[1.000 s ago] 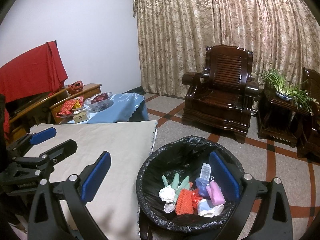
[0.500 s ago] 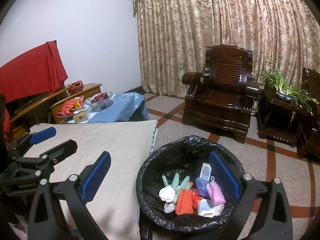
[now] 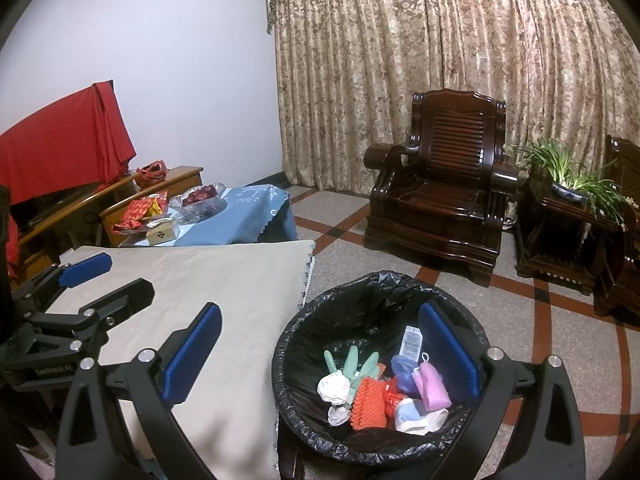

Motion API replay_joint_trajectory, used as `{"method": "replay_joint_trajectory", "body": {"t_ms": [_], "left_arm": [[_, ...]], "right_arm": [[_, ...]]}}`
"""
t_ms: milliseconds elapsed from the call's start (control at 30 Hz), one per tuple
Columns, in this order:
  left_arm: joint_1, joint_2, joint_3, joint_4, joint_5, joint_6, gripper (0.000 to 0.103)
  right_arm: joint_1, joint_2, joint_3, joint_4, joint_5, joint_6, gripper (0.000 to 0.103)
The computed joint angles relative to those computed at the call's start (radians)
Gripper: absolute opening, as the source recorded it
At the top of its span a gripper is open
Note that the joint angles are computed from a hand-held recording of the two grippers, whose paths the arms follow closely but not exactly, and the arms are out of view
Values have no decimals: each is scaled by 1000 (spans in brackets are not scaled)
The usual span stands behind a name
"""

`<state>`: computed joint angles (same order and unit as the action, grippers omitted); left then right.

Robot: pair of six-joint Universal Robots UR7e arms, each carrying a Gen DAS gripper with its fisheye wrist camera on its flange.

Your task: Collect trash

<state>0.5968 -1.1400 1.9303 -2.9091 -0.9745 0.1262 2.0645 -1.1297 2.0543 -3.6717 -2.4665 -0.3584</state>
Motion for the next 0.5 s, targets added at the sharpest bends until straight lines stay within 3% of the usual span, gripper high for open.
{"method": "replay_joint_trajectory", "body": {"t_ms": [500], "left_arm": [[-3,-1,-1,4,2,-1,94]], "right_arm": [[3,5,-8,5,-1,-1,97]]}}
